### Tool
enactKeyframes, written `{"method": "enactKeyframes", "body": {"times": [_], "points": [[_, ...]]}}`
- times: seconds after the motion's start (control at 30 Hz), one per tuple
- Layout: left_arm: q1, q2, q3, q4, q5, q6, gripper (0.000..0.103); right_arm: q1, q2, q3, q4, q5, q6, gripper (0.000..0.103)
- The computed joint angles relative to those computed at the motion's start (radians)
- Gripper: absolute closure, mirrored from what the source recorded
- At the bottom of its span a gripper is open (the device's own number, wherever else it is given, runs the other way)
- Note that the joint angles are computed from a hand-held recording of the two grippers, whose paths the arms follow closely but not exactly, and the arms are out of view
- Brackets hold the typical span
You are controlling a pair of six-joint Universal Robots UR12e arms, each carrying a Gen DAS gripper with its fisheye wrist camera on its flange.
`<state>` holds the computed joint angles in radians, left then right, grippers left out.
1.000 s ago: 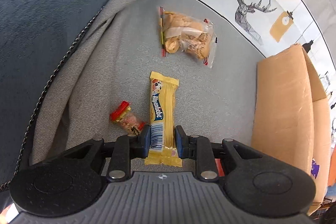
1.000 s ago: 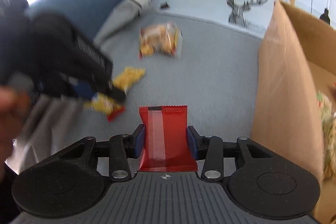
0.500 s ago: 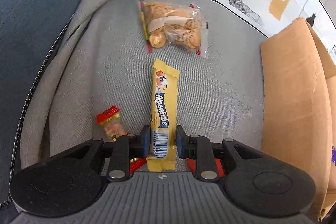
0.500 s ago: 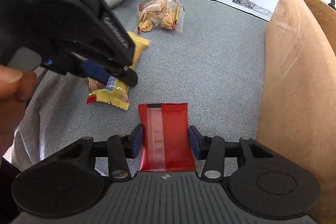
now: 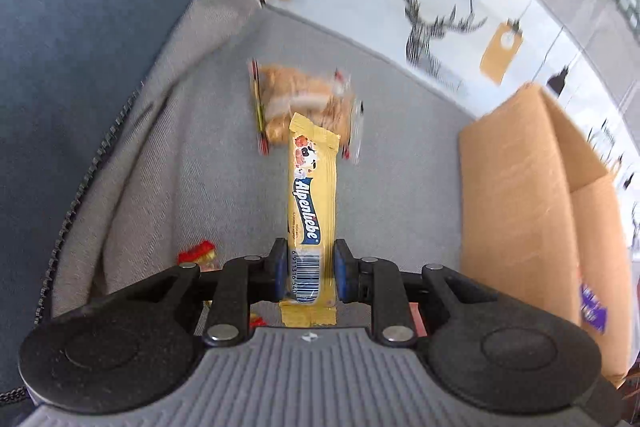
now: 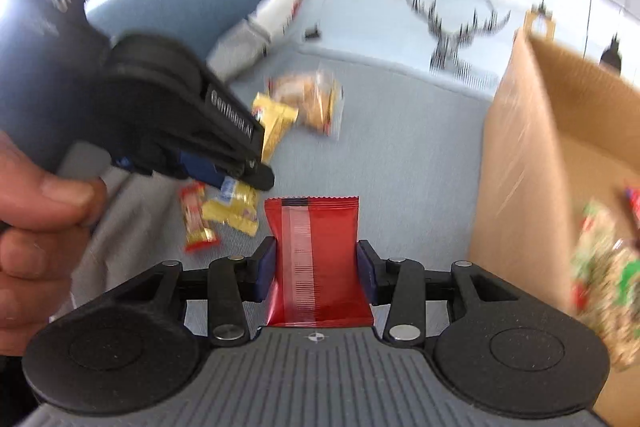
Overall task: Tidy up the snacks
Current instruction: 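Carry the red bar and yellow wafer bar over the cardboard box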
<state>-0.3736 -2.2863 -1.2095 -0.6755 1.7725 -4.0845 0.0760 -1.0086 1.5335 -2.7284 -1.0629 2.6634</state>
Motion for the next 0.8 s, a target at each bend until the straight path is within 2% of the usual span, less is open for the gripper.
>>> {"method": "enactKeyframes", "body": {"times": [0.2, 0.4, 0.53, 0.7, 0.8], "points": [[-0.011, 0.015, -0.002, 0.026, 0.052, -0.020, 0.078, -0.031, -0.015, 0.031, -0.165, 0.076, 0.030, 0.059], [-0.020, 0.014, 0.018, 0.032, 0.064, -0.012, 0.078, -0.071, -0.012, 0.018, -0.294, 0.152, 0.099, 0.059], [-0.030, 0.010, 0.031, 0.050, 0.081, -0.015, 0.078, -0.099, -0.004, -0.012, -0.357, 0.172, 0.137, 0.059], [-0.037, 0.003, 0.047, 0.061, 0.105, -0.021, 0.078, -0.136, 0.019, -0.023, -0.465, 0.145, 0.157, 0.059], [-0.042, -0.005, 0.059, 0.080, 0.117, -0.016, 0.078, -0.153, 0.026, -0.030, -0.429, 0.115, 0.203, 0.059]]}}
